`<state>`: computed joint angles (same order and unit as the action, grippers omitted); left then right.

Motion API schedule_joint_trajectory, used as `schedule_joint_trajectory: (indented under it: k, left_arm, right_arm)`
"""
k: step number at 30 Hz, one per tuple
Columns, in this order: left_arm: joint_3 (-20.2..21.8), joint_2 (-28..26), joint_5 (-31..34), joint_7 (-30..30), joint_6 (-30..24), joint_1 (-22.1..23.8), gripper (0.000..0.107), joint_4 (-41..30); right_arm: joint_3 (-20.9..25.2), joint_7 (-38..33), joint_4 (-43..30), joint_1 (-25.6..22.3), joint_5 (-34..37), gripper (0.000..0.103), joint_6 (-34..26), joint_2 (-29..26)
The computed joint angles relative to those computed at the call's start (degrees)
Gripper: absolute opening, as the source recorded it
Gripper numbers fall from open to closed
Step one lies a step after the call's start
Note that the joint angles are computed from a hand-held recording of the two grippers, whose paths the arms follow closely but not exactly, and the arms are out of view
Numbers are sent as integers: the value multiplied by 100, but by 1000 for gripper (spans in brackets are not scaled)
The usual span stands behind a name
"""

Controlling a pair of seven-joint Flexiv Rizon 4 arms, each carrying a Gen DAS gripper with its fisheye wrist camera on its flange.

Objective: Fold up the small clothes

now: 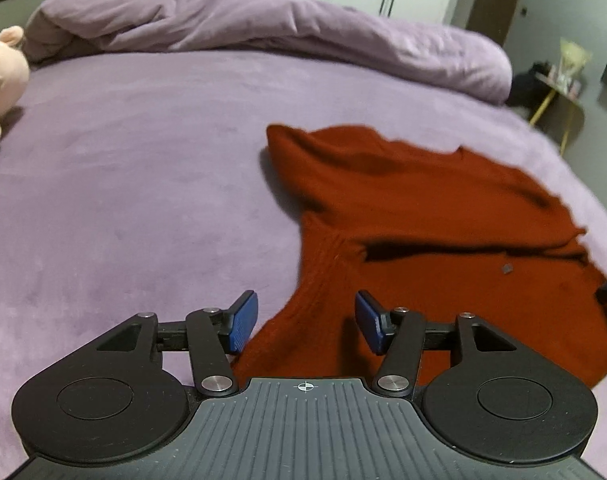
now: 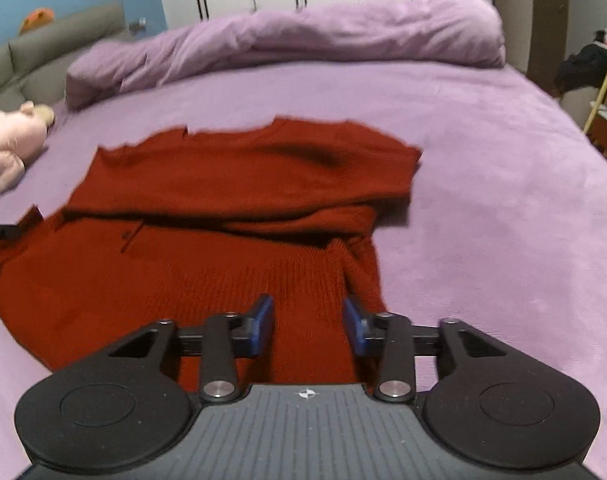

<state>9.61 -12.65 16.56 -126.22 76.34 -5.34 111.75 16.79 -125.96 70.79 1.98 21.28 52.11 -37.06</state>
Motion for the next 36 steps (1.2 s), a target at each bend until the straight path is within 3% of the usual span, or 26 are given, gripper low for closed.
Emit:
schedule_joint_trajectory:
  k: [3,4,6,8,9,12,14,21,25,29,33,34,35,36]
  left_arm:
    - [-298,-39,-672,432,326,277,45,271]
    - [-222,-46,-649,375,364,201,40,265]
    - [117,-54,-190,14,252,-120,17,90]
    - [257,-40,161,-227,121,-273,12,-47]
    - [258,-23,262,-279,116,-287,11,-73]
    - [235,51,537,-399,33,-309,10,-167]
    - [261,133,825,-591,-92,-367,9,-277]
    - [192,248,1043,-1175,505,-139,9,-529]
    - [569,-147,1625,-2138,226,-339,9,-1315]
    - [310,-743,997,-1695,-71,-9,9,-1726]
    - [54,-1119,169,-996,-369,176,11,-1744]
    - [51,-1131,38,-897,-381,165,14,-1683]
    - [76,-1119,-18,-830,-261,135,24,-1577]
    - [110,-1095,-24,-745,-64,105,42,-1446]
  right_arm:
    - [-53,23,-44,56,-106,37,-30,-63]
    - [-36,64,-88,23,-76,37,-99,-82]
    - [-18,204,-184,-24,19,37,-210,-130]
    - [-2,201,-166,-42,71,36,-181,-126]
    - [-5,178,-138,-26,70,29,-121,-122]
    - [30,131,-131,-13,86,9,-98,-131]
    - [62,103,-116,-27,131,8,-100,-94]
    - [467,-636,-52,-286,775,7,520,188]
    - [335,-444,-531,-26,864,7,1028,-29]
    - [-164,540,-1173,525,160,7,1256,-613]
    - [-509,1419,-1903,841,-638,8,732,-1327]
    - [-537,1581,-1979,862,-782,8,589,-1432]
    - [-539,1710,-2104,862,-914,10,390,-1538]
    - [-538,1797,-2167,852,-1015,15,260,-1598]
